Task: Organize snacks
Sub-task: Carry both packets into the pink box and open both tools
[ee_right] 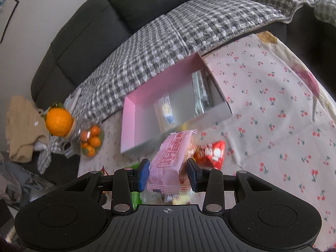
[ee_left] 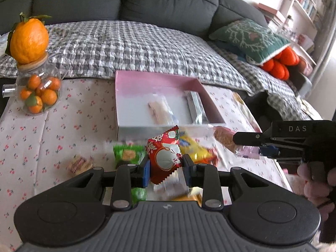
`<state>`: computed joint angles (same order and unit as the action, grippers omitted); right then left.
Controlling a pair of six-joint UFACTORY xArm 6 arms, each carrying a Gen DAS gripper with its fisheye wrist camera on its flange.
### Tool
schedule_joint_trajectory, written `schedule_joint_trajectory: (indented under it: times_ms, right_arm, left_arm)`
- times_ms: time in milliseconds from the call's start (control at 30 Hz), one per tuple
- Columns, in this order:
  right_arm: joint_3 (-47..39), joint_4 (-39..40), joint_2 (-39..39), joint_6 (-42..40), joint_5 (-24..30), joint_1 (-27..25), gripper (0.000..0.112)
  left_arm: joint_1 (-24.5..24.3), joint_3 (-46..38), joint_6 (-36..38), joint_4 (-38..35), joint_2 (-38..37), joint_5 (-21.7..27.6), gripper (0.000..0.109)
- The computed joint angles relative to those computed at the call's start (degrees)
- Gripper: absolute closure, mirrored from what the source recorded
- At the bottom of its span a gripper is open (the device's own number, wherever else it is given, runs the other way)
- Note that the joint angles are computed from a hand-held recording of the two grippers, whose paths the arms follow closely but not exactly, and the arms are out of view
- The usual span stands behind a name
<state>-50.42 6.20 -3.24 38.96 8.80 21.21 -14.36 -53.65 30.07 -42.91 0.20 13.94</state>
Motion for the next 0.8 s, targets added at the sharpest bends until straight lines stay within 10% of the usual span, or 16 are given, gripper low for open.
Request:
schedule_joint_trajectory:
  times_ms: [333,467,800]
  right_arm:
    - [-8.3,12.5,9.8,-9.5,-4.5,-1.3,0.074]
    - [-10.8,0.6,14.0,-0.4,-7.8,-3.2,0.074]
    - [-18.9,-33.3,22.6,28.5,-9.4,-7.5,0.074]
  left_arm:
    - [-0.1,-9.5,-12.4,12.9,10.1,-4.3,0.08]
    - [-1.7,-11.2,-3.7,3.0,14.3,-11.0,0.08]
    - [-1.6,-16.0,-7.3,5.3,21.9,-15.5,0.08]
